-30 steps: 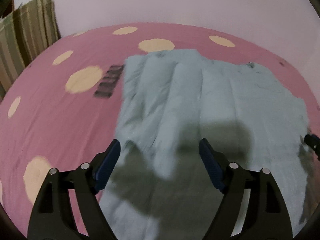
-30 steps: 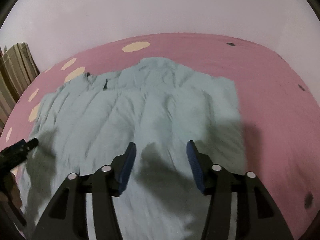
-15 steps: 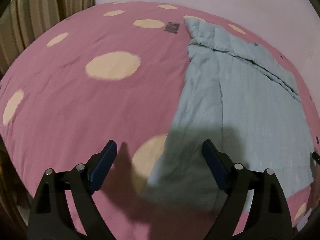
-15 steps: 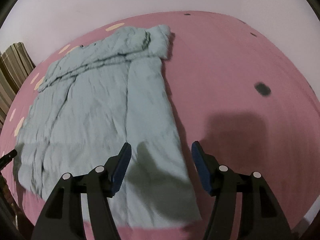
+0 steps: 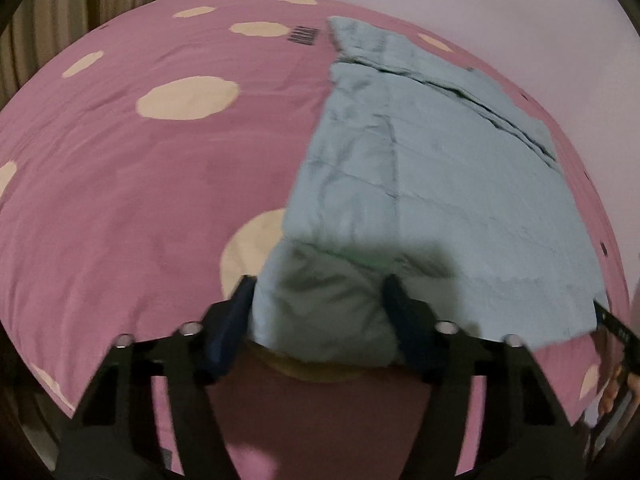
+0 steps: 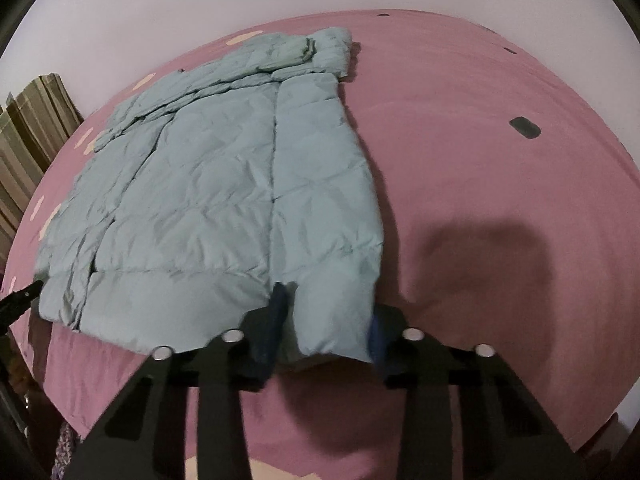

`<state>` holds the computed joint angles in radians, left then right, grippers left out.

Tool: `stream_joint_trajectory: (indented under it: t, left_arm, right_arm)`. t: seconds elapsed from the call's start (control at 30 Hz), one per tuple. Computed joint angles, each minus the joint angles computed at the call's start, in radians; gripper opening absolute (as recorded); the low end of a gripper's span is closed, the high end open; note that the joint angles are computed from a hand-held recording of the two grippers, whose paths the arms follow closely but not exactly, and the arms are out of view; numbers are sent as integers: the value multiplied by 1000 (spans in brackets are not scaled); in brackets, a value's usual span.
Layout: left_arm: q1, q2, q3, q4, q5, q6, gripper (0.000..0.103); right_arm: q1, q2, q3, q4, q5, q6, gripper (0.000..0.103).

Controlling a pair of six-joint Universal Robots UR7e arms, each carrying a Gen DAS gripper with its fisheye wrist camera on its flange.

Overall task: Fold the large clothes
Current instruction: 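Grasp the hem with both tools and lift it toward the collar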

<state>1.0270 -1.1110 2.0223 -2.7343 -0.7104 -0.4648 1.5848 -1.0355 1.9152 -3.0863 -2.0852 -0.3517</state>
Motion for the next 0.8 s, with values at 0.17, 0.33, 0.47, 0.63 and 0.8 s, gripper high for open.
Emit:
stream_joint_trajectory:
  t: [0.17,0.33,0.47,0.63,0.8]
  left_arm:
    - [-3,-8,10,-43,-38,29,17]
    - [-37,-10,-9,-75,9,40,9]
    - [-65,9,-64,-134,53,106,7]
    - [-53,88,-224,-158,72,221,6]
    - [-9,211,-443,-146,85,316,6]
  right_arm:
    - [1,-18,14,-4,43,7,12]
    - [18,-44,19,-21,92,2,9]
    - [38,-48,-23,-9,137,14,8]
    - [63,6,-164,33,169,20,8]
    - [67,121,-399,137,196,62,8]
